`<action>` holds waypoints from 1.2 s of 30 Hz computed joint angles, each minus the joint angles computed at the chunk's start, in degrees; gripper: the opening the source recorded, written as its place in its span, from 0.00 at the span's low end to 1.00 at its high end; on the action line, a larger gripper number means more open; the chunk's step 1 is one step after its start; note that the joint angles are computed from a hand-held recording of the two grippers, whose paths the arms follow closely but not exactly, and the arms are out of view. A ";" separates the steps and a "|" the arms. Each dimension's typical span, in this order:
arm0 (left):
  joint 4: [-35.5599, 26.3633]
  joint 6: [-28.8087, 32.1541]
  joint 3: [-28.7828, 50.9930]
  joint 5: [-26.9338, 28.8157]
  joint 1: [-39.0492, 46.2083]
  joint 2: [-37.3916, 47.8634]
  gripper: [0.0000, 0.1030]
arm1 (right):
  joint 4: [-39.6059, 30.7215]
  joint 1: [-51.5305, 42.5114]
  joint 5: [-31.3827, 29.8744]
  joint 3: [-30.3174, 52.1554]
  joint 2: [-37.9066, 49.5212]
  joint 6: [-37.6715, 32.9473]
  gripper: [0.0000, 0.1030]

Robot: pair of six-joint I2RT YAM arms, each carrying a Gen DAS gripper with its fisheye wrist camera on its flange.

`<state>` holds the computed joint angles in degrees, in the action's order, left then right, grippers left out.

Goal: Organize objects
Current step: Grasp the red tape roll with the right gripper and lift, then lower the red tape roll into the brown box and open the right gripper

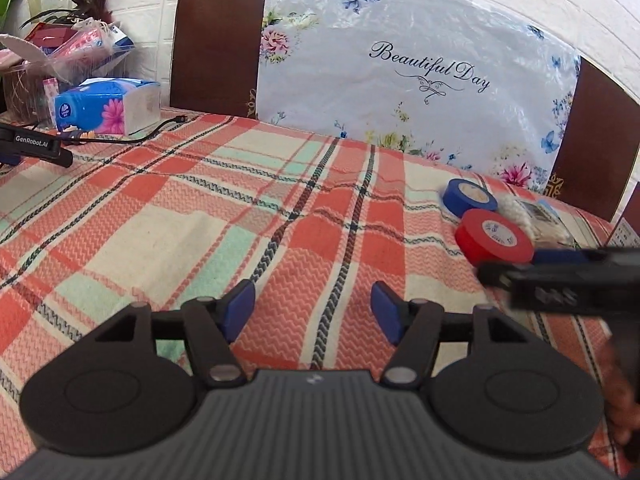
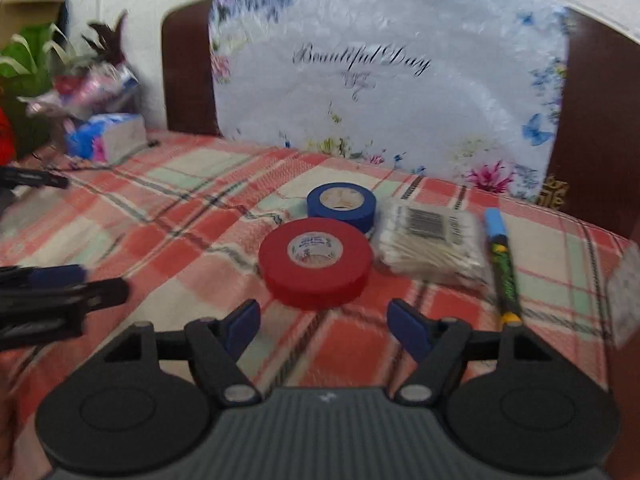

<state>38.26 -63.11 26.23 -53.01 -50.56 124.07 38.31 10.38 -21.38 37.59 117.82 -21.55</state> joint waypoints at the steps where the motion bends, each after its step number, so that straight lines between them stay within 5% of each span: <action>1: 0.01 -0.06 -0.01 0.03 -0.02 0.02 0.64 | 0.63 1.30 0.93 1.22 1.08 0.42 0.72; 4: 1.22 -0.05 -0.39 0.12 -0.17 0.25 0.65 | 0.38 2.33 2.61 1.59 1.34 0.93 0.74; 10: 3.58 0.60 -1.33 0.54 0.13 0.43 0.66 | -0.52 -7.75 -6.34 -9.21 -5.76 -7.26 0.74; 16: -0.46 1.66 0.17 0.91 -0.13 -0.38 0.68 | -19.02 -34.21 -21.03 -17.64 -16.52 -32.11 0.74; 19: -14.43 0.98 5.30 2.54 -1.58 -3.56 0.67 | -28.10 -46.62 -25.02 -17.50 -18.64 -43.06 0.74; 22: -9.12 3.11 4.60 10.06 -5.96 -8.51 0.63 | -34.55 -53.78 -27.69 -15.80 -17.60 -50.98 0.76; 27: -15.11 13.10 16.92 26.36 -11.03 -9.72 0.62 | -33.65 -54.58 -28.25 -16.87 -17.79 -51.52 0.76; 31: -29.34 14.79 29.66 29.20 -11.93 -2.99 0.61 | -33.38 -54.47 -28.48 -16.64 -16.92 -51.14 0.77; 34: -29.60 13.69 31.61 29.54 -11.72 0.12 0.50 | -32.74 -53.33 -28.10 -16.70 -17.14 -50.31 0.77; 36: -30.65 15.84 33.53 28.71 -12.96 1.10 0.27 | -33.96 -52.34 -28.27 -15.73 -16.48 -50.75 0.74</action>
